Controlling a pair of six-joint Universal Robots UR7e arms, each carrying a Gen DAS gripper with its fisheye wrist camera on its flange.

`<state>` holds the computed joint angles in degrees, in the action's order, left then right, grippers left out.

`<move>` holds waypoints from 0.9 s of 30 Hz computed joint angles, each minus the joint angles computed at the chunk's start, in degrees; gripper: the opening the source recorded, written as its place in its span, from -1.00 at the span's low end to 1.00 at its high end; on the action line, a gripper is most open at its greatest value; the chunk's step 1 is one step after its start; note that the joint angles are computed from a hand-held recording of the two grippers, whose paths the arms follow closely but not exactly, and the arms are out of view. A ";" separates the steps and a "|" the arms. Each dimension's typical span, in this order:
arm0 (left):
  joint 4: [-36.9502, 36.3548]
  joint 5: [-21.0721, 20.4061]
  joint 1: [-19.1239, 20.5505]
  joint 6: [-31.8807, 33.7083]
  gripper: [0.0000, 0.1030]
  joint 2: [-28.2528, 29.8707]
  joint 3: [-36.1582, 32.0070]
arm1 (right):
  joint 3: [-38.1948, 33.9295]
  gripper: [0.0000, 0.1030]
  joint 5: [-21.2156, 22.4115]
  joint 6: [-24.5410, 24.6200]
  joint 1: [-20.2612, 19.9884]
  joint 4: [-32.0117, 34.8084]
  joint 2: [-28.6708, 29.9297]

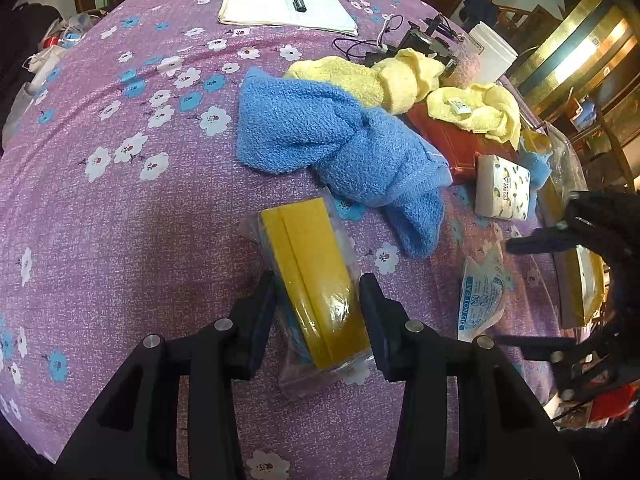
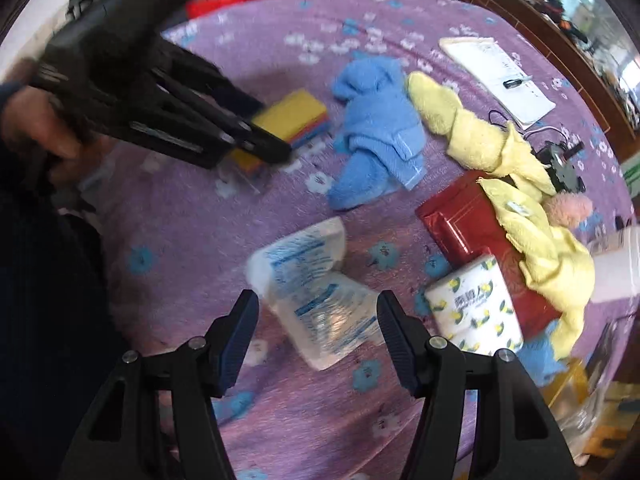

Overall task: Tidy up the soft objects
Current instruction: 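Grasp the yellow sponge with the left tool while the right tool grasps the desiccant bag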

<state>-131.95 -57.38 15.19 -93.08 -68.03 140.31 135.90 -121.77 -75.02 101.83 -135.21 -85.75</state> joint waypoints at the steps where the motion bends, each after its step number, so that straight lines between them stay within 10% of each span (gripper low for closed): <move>1: 0.03 0.05 -0.04 -0.11 -0.18 -0.01 0.04 | 0.21 0.19 -0.68 -0.70 0.14 -0.34 0.65; 8: 0.73 0.34 -0.27 -0.92 -0.18 0.30 -0.17 | 1.02 0.21 -1.15 -4.84 -0.53 -3.48 2.87; 15: 1.19 0.52 -0.03 -0.64 -0.18 0.38 -0.37 | -1.60 -0.32 0.51 12.88 -3.53 -5.00 5.79; 27: -1.32 1.06 0.05 1.17 -0.22 0.14 0.34 | -0.49 -0.39 12.46 29.09 -8.32 -3.41 -0.93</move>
<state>-133.27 -56.32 15.25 -91.91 -67.88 140.65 135.41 -109.32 -45.93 93.52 -138.61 -86.68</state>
